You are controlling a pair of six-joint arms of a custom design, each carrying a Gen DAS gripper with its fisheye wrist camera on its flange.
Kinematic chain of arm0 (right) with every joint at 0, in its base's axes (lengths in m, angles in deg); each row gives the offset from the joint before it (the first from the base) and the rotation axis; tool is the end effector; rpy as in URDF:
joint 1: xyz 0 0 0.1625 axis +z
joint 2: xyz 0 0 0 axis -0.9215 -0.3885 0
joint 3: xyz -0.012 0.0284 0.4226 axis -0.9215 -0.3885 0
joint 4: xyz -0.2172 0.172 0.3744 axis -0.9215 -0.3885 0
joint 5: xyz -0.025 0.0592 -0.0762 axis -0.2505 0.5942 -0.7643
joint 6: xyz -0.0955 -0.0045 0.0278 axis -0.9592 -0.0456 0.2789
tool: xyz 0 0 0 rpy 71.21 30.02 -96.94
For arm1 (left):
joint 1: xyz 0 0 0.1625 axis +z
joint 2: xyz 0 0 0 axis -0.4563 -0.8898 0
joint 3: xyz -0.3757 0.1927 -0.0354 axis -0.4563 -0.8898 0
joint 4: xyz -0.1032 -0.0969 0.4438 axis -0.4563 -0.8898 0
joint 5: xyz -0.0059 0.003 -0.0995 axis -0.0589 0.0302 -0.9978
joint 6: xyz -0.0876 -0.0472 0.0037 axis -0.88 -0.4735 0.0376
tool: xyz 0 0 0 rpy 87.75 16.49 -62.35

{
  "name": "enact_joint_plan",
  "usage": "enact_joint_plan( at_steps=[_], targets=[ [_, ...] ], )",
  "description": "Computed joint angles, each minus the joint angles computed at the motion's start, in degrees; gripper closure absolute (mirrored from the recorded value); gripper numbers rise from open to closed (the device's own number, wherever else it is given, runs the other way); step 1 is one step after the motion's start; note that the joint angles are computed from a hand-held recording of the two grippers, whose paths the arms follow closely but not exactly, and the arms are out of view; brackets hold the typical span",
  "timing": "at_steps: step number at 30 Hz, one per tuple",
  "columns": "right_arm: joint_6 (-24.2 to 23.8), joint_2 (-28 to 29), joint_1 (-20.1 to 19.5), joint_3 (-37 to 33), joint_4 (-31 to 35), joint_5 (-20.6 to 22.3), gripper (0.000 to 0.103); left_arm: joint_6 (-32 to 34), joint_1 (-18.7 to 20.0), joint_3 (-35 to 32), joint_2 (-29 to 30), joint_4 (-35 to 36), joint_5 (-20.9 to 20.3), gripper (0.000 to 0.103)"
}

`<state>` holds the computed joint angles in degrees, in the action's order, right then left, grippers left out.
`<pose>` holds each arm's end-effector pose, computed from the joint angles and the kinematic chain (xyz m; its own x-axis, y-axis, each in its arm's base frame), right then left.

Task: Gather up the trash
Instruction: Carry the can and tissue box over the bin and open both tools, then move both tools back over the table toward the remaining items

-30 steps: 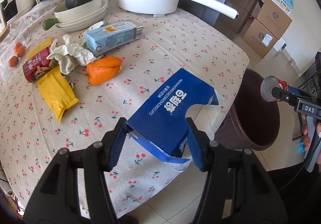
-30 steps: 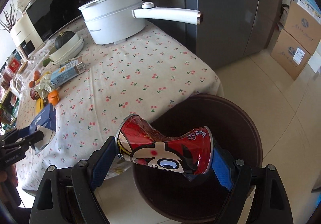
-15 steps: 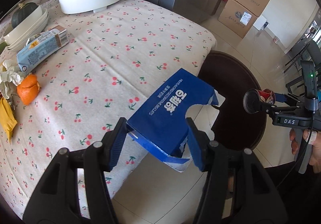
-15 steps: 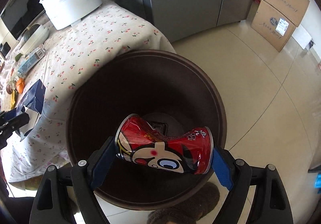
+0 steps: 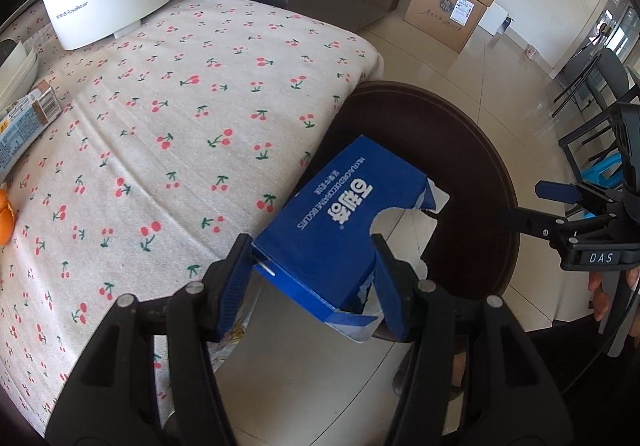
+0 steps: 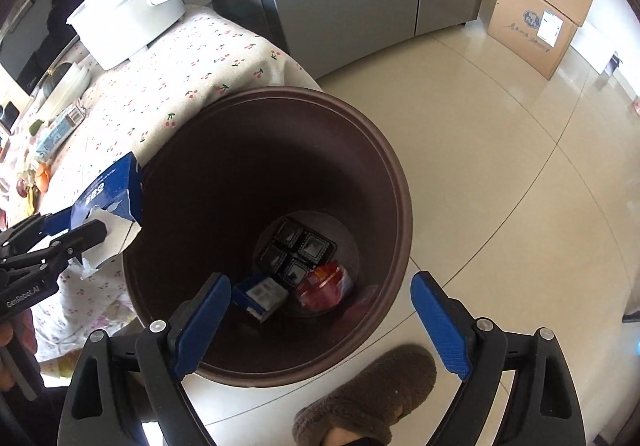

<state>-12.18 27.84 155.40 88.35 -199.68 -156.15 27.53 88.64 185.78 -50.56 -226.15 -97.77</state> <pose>0.0511 -0.5802 0.1308 -0.7471 0.2890 0.5986 -0.0573 0.8692 -0.4912 -0.1685 -0.6836 0.0372 -0.6611 0.5953 -0.4566 0.6572 0.7531 0.0303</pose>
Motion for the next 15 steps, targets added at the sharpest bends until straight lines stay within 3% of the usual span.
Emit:
enact_joint_plan(
  at_steps=[5,6,7,8,15],
  targets=[
    [-0.3,-0.3,0.0,0.7,-1.0,-0.3,0.010,2.8,-0.4,0.8,0.8,-3.9,-0.1,0.041],
    [-0.4,-0.4,-0.1,0.8,-1.1,-0.3,0.010,3.6,-0.6,1.1,1.0,-5.8,0.2,0.035],
    [-0.4,-0.5,-0.1,0.9,-1.2,-0.3,0.010,3.8,-0.8,1.4,1.1,-7.0,1.0,0.020],
    [-0.4,-0.6,-0.2,1.0,-1.3,-0.3,0.010,3.8,-0.9,1.4,1.4,-8.2,2.1,0.016],
    [-0.5,-0.4,0.0,0.4,-0.7,-0.2,0.010,4.1,-0.6,1.3,1.0,-7.8,5.2,0.010]
  ],
)
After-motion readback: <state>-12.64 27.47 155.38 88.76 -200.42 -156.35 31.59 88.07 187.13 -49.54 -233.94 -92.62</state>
